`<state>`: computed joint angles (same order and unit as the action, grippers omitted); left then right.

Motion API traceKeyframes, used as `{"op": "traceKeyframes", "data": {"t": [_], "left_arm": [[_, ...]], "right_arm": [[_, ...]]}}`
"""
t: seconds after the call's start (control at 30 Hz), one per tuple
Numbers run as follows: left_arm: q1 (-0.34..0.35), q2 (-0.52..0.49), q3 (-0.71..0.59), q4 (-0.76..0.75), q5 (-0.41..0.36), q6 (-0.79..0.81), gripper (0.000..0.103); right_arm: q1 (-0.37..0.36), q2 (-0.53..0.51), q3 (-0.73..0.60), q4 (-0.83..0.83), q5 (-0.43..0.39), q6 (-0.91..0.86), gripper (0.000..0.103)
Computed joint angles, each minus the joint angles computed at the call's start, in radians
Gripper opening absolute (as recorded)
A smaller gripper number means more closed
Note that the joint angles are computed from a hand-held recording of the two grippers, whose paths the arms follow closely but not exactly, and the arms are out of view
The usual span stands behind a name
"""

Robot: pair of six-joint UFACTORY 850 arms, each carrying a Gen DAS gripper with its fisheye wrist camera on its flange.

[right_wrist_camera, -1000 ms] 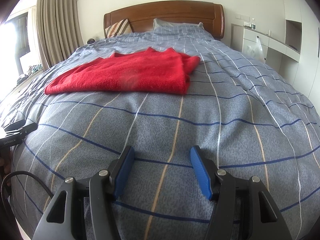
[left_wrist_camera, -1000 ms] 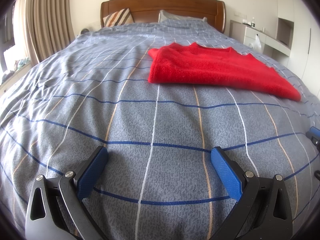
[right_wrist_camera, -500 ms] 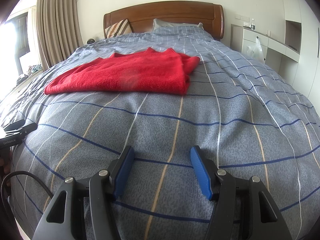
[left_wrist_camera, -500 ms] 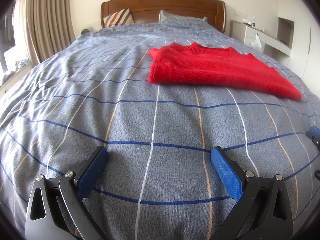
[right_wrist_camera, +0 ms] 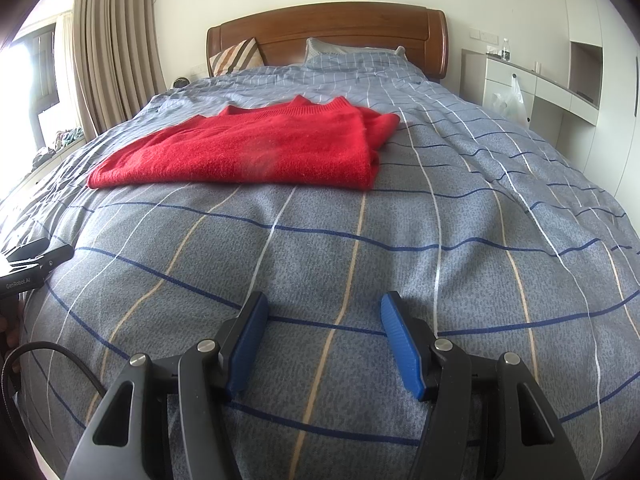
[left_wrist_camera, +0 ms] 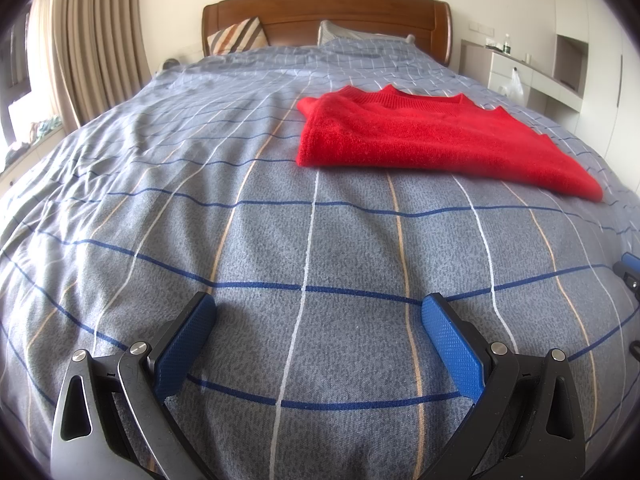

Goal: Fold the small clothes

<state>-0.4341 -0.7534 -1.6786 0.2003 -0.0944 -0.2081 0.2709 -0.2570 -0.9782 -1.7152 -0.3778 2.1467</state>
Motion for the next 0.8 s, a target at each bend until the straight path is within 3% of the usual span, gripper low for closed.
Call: {"op": "traceKeyframes", "data": {"t": [0.8], "left_arm": [[-0.001, 0.001, 0.002, 0.021, 0.001, -0.020, 0.102]], "right_arm": [[-0.001, 0.000, 0.002, -0.008, -0.001, 0.006, 0.059]]}}
